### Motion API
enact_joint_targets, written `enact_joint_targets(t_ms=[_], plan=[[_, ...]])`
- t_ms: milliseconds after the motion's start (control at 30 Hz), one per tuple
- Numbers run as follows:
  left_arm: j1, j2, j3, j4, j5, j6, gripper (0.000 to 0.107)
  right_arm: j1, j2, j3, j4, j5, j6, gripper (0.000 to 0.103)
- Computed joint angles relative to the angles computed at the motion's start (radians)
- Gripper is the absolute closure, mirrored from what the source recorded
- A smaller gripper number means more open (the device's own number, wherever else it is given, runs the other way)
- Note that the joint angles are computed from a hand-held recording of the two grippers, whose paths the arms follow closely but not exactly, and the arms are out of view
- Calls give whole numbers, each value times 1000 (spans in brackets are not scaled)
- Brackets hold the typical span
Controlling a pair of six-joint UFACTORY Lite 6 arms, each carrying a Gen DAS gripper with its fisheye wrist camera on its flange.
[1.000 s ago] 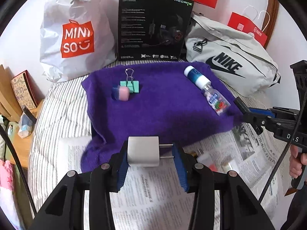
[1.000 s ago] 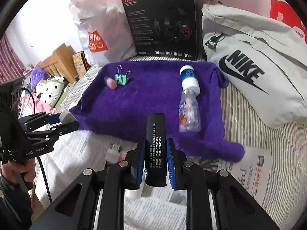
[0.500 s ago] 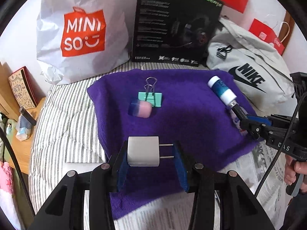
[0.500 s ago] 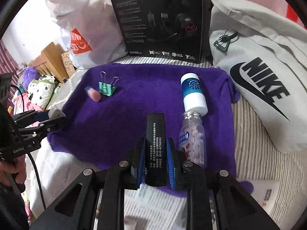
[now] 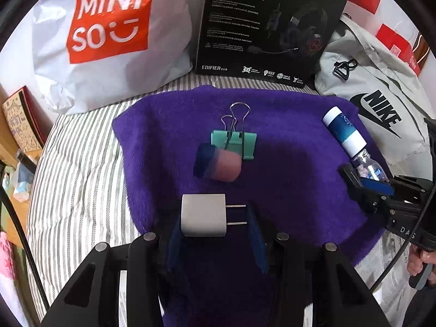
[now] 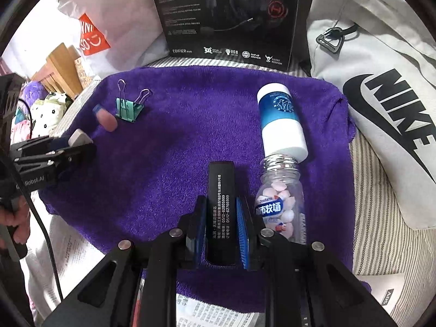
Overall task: Organize rigid objects
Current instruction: 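Carry the charger onto the towel with the left tool while the right tool places the black USB stick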
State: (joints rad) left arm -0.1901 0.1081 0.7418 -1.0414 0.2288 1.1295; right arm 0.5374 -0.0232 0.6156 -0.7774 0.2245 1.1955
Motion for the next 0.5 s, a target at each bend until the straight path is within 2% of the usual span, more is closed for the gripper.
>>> enact_joint_targets(t_ms=[167,333,500], plan=[[-35,43,24,23,-49,-3,65,24,48,39,-78,40,65,82],[-45,62,19,-138,-78,176,65,36,62,53,-104,60,82,82],[-44,52,4,-198,-85,252,65,40,74,57,-143,62,116,81]])
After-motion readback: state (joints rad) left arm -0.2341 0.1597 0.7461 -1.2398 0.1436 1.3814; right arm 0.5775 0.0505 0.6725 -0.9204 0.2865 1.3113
